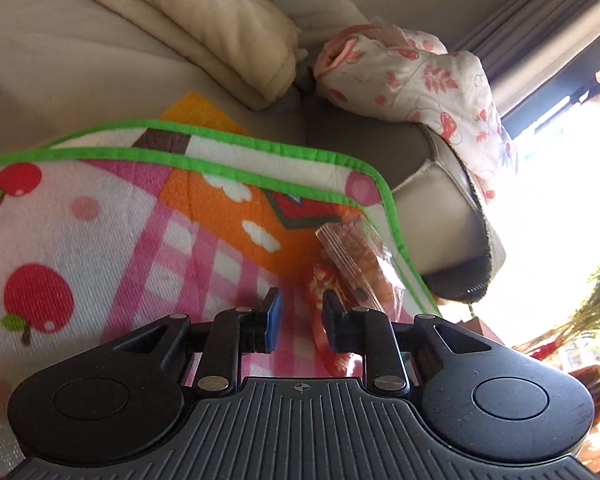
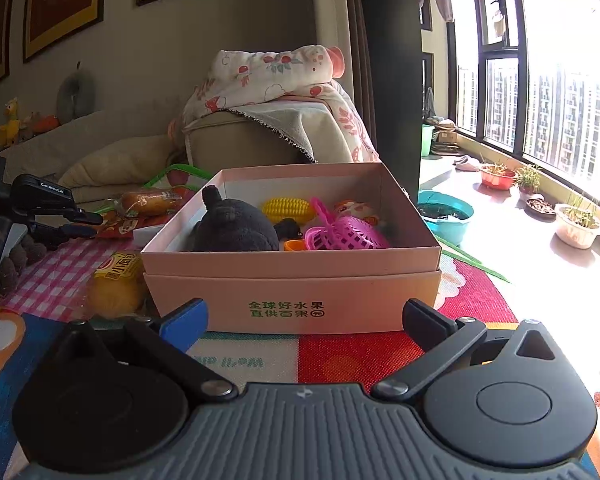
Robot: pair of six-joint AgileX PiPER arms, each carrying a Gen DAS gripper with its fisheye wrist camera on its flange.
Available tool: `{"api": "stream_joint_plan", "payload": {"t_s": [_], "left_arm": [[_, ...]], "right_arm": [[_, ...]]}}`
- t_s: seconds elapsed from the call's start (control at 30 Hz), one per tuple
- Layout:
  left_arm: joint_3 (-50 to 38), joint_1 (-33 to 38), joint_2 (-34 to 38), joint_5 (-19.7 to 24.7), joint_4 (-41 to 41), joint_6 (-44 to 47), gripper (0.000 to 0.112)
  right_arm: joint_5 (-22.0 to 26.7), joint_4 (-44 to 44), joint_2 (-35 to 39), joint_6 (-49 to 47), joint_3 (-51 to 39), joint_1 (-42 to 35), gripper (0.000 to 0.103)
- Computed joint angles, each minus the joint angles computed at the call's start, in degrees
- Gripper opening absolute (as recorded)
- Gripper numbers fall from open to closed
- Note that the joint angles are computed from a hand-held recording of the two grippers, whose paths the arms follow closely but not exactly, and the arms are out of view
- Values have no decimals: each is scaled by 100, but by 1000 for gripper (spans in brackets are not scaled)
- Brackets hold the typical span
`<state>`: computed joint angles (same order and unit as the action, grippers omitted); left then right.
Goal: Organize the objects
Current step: 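Grasp the red snack packet on the mat with the left gripper, then grasp the bagged bread loaf with the right gripper while the left lifts the red packet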
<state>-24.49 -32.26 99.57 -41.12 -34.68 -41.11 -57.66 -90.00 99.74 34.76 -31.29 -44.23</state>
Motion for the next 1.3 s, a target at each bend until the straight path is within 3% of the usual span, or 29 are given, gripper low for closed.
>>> {"api": "stream_joint_plan", "payload": {"t_s": [0.07,0.23,0.37,0.47,0.7,0.9,1.0,1.07,1.2,1.3], "left_arm": [[41,-6,96,-161,367,-433,25],[-479,-88,420,-39,20,-107,25],[-1110,-387,510,401,-1386,1327,26],[-1101,-685,336,526,-1822,1746,22],[-725,-2664,-174,241,-3758,2853,22],[-1158,-4565,-41,-537,-5774,4123,22],[-1337,-4780,302,-780,-5687,3827,24],[-1500,-4616,555,-705,-5413,3665,29],[-1887,-4384,828,-737,-5363,4139,30],[-1897,-4535,801,-826,-5517,4320,28]], "right_arm": [[45,21,-18,-32,14,33,103],[108,98,-26,-57,37,81,103],[159,107,-9,-14,17,128,103],[102,55,42,75,-39,92,103],[-18,-50,110,197,-116,11,103],[-23,49,21,-129,41,25,103],[74,178,-69,-400,174,93,103],[192,307,-144,-567,262,174,103],[707,723,-373,-698,420,482,103],[852,-120,-670,463,228,596,103]]}}
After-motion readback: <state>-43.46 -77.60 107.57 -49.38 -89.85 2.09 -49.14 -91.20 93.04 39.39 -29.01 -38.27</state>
